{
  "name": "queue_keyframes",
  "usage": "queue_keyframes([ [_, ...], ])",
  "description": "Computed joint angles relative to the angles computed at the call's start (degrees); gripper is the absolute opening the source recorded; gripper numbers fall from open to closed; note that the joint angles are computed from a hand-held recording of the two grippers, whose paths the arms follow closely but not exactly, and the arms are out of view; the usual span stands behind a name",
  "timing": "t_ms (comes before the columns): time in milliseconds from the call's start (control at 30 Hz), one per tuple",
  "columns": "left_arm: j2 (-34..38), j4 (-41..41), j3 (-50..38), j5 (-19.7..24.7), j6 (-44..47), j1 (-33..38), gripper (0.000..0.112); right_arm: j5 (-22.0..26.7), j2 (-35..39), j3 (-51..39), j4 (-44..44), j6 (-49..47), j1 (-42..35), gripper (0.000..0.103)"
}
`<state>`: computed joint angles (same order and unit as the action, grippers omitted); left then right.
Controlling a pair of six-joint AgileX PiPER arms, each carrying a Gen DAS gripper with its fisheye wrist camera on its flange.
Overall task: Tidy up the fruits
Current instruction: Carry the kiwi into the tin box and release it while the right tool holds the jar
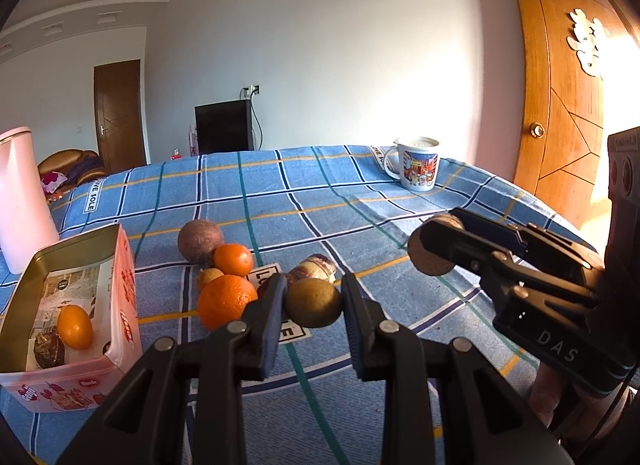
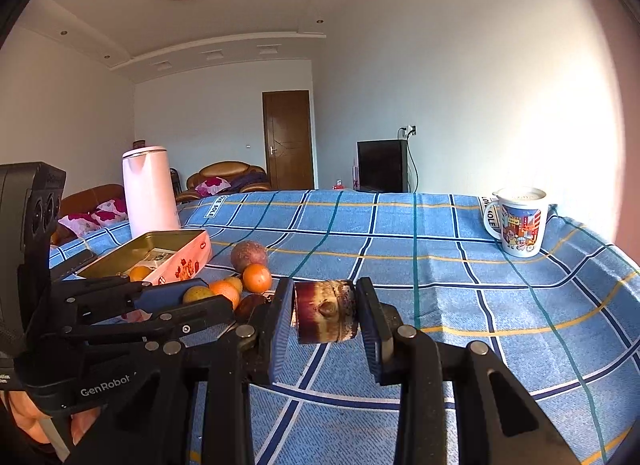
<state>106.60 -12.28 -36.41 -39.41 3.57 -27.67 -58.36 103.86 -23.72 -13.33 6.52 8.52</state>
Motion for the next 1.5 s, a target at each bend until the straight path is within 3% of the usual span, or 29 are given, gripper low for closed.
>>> queue_keyframes([
  [267, -1.0, -0.4, 1.2, -1.1, 0.5, 0.5, 0.030, -2.1, 0.2, 0.7, 0.0, -0.7, 0.1, 0.034],
  [400, -1.9, -0.2, 2.0, -1.5, 0.3, 1.6, 0.030, -0.1, -0.3, -0.1, -0.4, -0.2, 0.2, 0.034],
  [700, -4.6, 2.7, 3.7, 0.0, -2.5, 7.5, 0.030, 9.6, -3.8, -4.5, -2.1, 3.6, 3.5, 0.034],
  [933, -7.1, 9.7, 3.9, 2.6, -7.7, 16.7, 0.030, 20.8, -5.9, -13.9, -5.6, 7.1, 9.5, 0.034],
  [1133, -7.0, 18.1, 1.9, 5.2, -13.5, 26.6, 0.030, 31.5, -1.9, -26.7, -11.9, 14.6, 15.3, 0.034],
  [1233, -6.6, 21.2, 1.7, 4.8, -16.2, 30.3, 0.030, 36.7, 0.9, -31.6, -8.6, 12.0, 18.0, 0.034],
  [1500, -5.6, 29.4, 3.7, 2.4, -22.4, 33.8, 0.030, 40.1, -0.1, -23.8, -4.6, 9.6, 16.0, 0.035],
])
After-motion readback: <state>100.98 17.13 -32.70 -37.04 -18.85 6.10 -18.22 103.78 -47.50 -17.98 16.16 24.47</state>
